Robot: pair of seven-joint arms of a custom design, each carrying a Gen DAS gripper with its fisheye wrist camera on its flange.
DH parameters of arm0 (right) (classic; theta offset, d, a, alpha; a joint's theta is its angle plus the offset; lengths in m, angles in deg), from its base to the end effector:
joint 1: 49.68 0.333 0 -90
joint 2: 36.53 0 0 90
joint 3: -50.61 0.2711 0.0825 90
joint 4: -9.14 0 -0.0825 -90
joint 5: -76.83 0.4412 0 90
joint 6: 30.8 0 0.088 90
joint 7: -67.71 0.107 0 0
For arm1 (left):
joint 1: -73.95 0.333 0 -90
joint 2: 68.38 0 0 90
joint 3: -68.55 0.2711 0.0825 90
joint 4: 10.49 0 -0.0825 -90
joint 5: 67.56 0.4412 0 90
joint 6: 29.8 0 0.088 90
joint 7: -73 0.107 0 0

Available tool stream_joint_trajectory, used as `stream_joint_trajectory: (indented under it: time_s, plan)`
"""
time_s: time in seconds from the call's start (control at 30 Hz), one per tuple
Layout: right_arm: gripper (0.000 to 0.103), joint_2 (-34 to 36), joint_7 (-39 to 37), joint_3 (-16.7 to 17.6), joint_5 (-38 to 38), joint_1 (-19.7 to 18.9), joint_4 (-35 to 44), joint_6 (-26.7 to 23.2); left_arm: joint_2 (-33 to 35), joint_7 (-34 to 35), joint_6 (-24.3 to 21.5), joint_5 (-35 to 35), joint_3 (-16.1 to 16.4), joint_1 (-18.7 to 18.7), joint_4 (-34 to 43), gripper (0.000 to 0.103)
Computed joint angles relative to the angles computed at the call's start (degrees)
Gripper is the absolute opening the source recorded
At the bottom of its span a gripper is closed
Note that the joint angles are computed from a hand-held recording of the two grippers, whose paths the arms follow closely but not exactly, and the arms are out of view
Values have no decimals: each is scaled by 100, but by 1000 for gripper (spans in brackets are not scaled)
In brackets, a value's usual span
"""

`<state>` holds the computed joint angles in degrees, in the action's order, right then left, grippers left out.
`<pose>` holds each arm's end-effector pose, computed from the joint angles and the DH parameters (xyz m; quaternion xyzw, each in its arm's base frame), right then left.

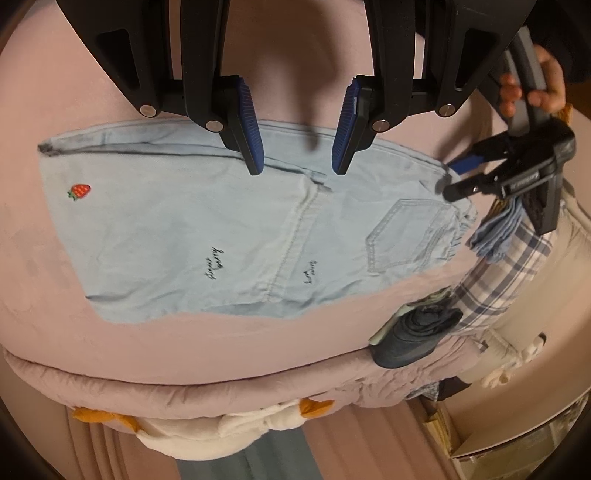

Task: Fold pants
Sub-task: 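Grasp the elastic waistband edge with the left tool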

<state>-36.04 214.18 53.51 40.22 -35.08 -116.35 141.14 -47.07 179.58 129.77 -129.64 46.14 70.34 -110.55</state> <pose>0.5784 0.2275 0.3883 -0.6193 0.6730 -0.2119 0.3445 0.6703 -0.2590 0.3589 0.6984 -0.5407 0.4531 0.1210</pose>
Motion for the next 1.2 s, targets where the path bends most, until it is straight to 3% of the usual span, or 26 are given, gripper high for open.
stream_joint_trajectory:
  time_s: [0.1,0.27,0.33,0.37,0.5,0.67,0.87,0.97,1.07,1.2]
  plan:
    - [38,114,-197,22,159,49,136,-85,191,-1,163,-104,-34,6,231,57]
    - [38,363,-653,8,494,203,471,-365,543,-574,372,476,28,-81,682,56]
    - [38,482,-824,-10,579,271,646,-448,613,-904,400,818,88,-98,751,43]
    - [38,551,-920,-17,636,303,744,-482,608,-1167,333,1169,212,-161,753,41]
    - [38,937,-1375,-44,974,421,1246,-665,596,-924,403,1367,-51,80,632,35]
    - [38,1712,-1823,-129,1334,650,2314,-1210,685,-521,404,1260,-319,332,637,36]
    - [39,2884,-2040,-370,1402,1001,4051,-1865,762,-265,419,1318,-380,362,702,36]
    - [39,3547,-2184,-317,1580,988,5040,-2392,773,-165,410,1327,-396,377,707,36]
    - [39,4310,-2470,-466,1856,1141,6140,-3261,790,-117,408,1385,-378,357,725,36]
    - [41,4252,-2537,-612,1775,1276,6069,-3332,821,-152,388,1431,-365,338,769,36]
